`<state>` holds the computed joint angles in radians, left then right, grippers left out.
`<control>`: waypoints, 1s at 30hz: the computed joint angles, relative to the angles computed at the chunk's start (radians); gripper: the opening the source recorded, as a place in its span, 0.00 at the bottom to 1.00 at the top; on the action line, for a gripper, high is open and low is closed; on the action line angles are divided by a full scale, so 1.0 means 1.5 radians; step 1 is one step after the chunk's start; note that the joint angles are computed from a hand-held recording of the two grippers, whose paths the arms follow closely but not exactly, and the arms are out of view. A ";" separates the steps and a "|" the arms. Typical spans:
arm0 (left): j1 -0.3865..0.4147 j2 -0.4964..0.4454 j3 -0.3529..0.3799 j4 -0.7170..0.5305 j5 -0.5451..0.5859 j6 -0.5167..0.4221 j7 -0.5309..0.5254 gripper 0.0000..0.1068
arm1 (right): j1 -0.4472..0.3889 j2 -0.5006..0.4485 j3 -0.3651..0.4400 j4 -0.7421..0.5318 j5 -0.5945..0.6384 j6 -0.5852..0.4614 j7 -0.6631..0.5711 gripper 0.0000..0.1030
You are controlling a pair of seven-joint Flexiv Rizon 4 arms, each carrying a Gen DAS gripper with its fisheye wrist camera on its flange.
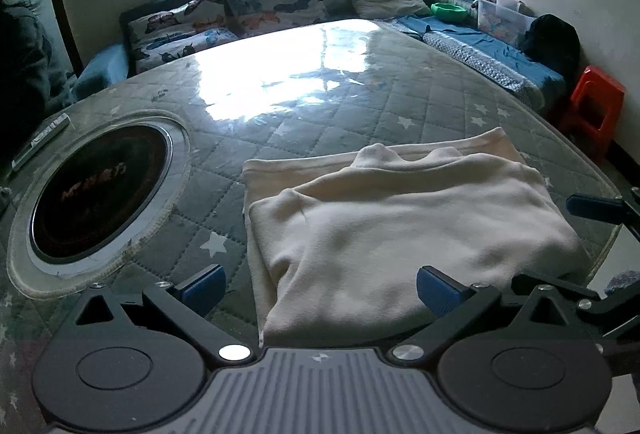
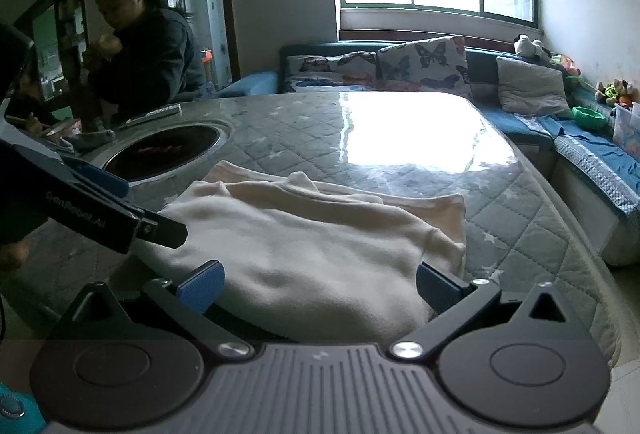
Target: Fold clothes
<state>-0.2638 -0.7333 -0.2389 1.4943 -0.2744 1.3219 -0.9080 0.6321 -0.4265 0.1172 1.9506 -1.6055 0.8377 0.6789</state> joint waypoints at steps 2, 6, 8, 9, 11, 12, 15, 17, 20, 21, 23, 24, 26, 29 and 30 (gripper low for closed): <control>0.001 0.002 -0.002 0.005 0.001 0.005 0.001 0.96 | 0.001 0.000 0.000 0.001 -0.001 -0.001 0.002 1.00; 0.001 0.006 -0.005 0.014 0.001 0.012 0.002 0.96 | 0.004 0.001 0.002 0.002 0.002 -0.008 -0.001 1.00; 0.001 0.008 -0.007 0.019 0.002 0.014 0.003 0.96 | 0.006 0.002 0.003 0.003 0.003 -0.012 0.000 1.00; 0.000 0.009 -0.008 0.022 0.003 0.016 0.004 0.96 | 0.008 0.002 0.003 0.003 0.003 -0.015 0.001 1.00; -0.002 0.012 -0.008 0.028 0.005 0.021 0.005 0.96 | 0.010 0.003 0.004 0.004 0.003 -0.019 0.003 1.00; -0.002 0.013 -0.008 0.031 0.006 0.023 0.006 0.96 | 0.010 0.003 0.004 0.004 0.003 -0.020 0.003 1.00; -0.001 0.017 -0.013 0.040 0.008 0.033 0.011 0.96 | 0.014 0.003 0.005 0.005 0.007 -0.028 0.004 1.00; 0.000 0.019 -0.015 0.045 0.010 0.037 0.014 0.96 | 0.016 0.004 0.006 0.007 0.007 -0.033 0.007 1.00; 0.000 0.023 -0.016 0.052 0.012 0.044 0.017 0.96 | 0.018 0.007 0.008 0.010 0.008 -0.038 0.011 1.00; 0.000 0.024 -0.016 0.054 0.012 0.047 0.018 0.96 | 0.019 0.007 0.008 0.011 0.007 -0.039 0.011 1.00; -0.001 0.025 -0.016 0.057 0.014 0.049 0.019 0.96 | 0.021 0.007 0.009 0.011 0.007 -0.042 0.011 1.00; -0.003 0.026 -0.014 0.058 0.016 0.051 0.019 0.96 | 0.021 0.007 0.009 0.010 0.008 -0.044 0.011 1.00; -0.006 0.027 -0.010 0.061 0.019 0.055 0.017 0.96 | 0.023 0.006 0.009 0.009 0.007 -0.046 0.012 1.00; -0.012 0.030 -0.003 0.064 0.025 0.058 0.011 0.96 | 0.024 0.005 0.010 0.008 0.006 -0.046 0.012 1.00; -0.013 0.031 -0.002 0.065 0.026 0.058 0.010 0.96 | 0.024 0.005 0.010 0.008 0.005 -0.046 0.013 1.00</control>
<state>-0.2831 -0.6867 -0.2424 1.5915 -0.2348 1.4096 -0.8929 0.6683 -0.4183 0.1315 1.9624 -1.5981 0.7694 0.6980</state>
